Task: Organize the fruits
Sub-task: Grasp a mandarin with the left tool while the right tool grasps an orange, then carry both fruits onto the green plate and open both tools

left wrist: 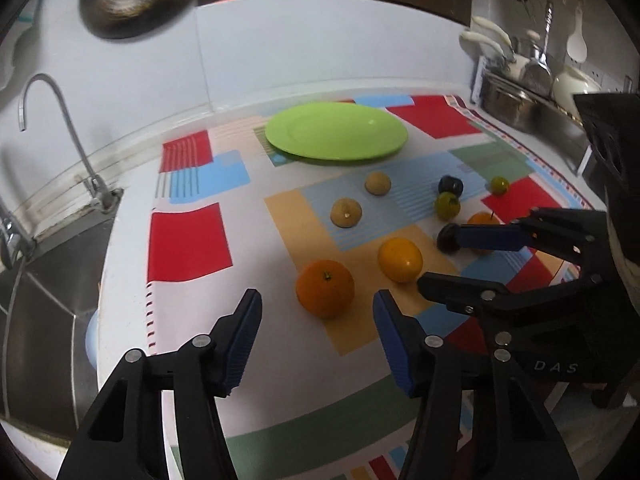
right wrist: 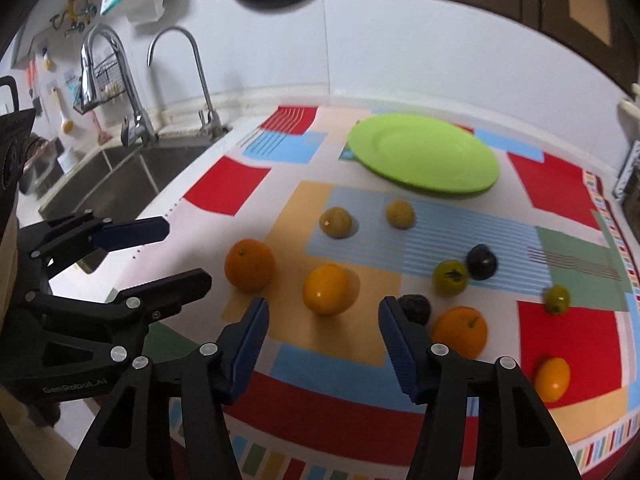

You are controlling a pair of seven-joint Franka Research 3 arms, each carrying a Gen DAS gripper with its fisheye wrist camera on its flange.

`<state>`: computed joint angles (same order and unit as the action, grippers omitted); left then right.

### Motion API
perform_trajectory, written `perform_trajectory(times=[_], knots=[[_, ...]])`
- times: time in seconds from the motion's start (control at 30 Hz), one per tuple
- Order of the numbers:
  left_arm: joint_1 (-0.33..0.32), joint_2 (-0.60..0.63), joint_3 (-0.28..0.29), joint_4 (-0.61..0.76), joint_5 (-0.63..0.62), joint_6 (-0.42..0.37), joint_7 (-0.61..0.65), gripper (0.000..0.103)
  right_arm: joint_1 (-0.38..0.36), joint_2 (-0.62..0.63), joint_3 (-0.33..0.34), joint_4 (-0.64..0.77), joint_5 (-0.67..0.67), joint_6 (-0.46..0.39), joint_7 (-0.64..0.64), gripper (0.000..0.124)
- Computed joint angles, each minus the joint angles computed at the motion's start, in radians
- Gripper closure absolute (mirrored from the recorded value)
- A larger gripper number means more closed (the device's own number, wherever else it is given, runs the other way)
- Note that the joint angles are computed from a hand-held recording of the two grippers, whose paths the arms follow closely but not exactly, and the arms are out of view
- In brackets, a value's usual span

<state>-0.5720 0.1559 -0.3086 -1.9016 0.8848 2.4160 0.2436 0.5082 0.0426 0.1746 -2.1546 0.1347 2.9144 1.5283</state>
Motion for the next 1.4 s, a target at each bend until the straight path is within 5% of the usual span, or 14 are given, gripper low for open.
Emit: perform_trajectory(times=[0.7, 1.4], knots=[[0.012, 0.102, 0.038, 0.076, -0.117, 0.062, 0.168, 0.06, -0.029, 0.142, 0.01, 0.179, 0.201, -0.174, -0.225, 0.085], [0.002, 0.06, 0.039, 0.118, -0.066, -0.02, 0.107, 0.062, -0.031, 0.113, 0.009, 0.183, 0.27, -0.139, -0.25, 0.089]])
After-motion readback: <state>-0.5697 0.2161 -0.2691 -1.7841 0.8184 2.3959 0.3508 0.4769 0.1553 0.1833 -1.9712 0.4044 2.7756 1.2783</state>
